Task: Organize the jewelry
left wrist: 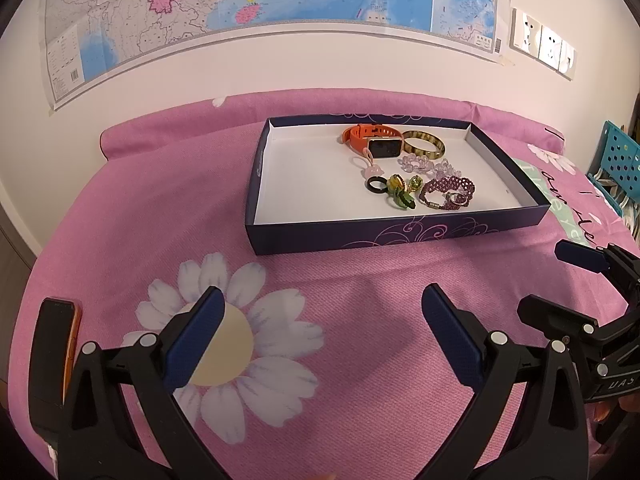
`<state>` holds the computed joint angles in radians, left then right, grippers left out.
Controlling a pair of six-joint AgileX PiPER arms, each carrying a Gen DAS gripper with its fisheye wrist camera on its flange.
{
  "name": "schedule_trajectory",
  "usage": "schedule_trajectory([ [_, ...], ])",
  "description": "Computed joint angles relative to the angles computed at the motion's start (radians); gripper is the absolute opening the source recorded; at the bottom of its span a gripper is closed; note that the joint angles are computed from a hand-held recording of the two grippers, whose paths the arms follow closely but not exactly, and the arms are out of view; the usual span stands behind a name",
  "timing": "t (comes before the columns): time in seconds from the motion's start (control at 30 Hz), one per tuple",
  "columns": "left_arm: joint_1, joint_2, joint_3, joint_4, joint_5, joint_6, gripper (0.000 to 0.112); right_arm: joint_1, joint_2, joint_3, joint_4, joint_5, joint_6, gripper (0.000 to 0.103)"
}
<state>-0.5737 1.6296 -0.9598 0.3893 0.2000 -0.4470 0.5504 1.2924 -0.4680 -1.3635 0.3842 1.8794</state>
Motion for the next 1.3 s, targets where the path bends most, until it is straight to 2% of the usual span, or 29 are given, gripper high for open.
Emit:
schedule_trajectory([
  [0.53,0.001,0.007,-0.006,-0.029,0.0,0.03,0.097,-0.013,0.007,-0.005,0.018,-0.015,-0.022,0.096],
  [1.3,-0.006,0.012,-0.005,0.004,-0.001,-0.008,0.097,-0.023,0.008,-0.005,0.014,-0.023,-0.02,0.096],
])
